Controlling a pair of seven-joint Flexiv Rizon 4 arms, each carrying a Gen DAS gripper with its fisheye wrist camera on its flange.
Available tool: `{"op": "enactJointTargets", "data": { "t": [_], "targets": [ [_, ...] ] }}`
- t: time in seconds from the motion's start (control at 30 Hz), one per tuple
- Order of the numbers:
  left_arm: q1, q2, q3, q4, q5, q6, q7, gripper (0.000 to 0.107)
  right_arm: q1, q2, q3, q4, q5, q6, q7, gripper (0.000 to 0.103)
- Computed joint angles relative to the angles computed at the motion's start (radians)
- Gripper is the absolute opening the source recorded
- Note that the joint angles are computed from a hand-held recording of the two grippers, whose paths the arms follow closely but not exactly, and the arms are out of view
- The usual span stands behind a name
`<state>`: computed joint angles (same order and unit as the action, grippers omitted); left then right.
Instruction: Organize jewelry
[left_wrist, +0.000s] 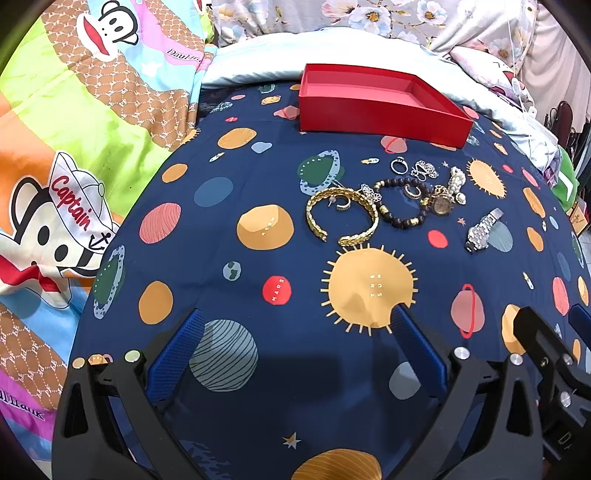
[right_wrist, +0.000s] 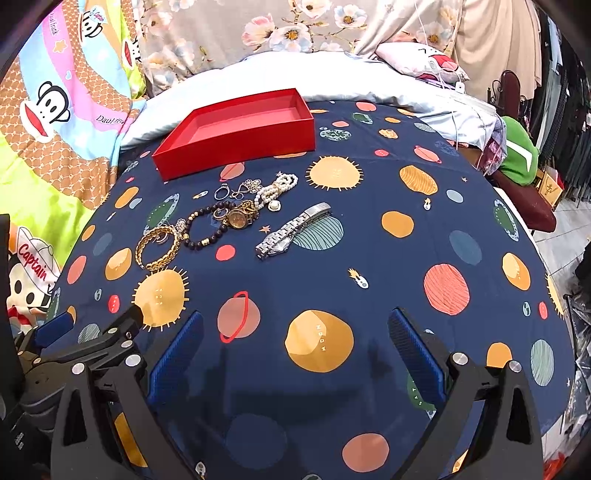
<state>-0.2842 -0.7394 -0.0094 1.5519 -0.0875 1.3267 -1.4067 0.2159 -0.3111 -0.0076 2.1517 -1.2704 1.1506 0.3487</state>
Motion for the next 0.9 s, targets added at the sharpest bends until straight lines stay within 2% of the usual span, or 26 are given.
{"op": "enactJointTargets", "data": {
  "t": [0.43,0.63,0.73,0.9],
  "targets": [
    [-0.004,-0.009,0.006,-0.012,0.000,-0.017,-0.013,0.098,-0.003,-0.013,-0.005,-0.003,0.011,0.008,-0.003,0.098],
    [-0.024,-0.029,0.052,-0.056,0.031,-0.031,-0.040,0.098,-0.002,-0.026,-0.016,-0.018,0.035,-0.008,-0.028,0.098],
    [-0.026,-0.043,0.075,-0.084,0.040,-0.040,-0.075,0.098,-0.012,-0.046,-0.032,-0.042,0.033,0.016,-0.025,0.098],
    [0.018,-0.058,0.040,-0.114,0.028,-0.062,-0.065,0.098,-0.011,-0.106,-0.050,-0.101,0.085,0.047,-0.068,0.090]
  ]
}}
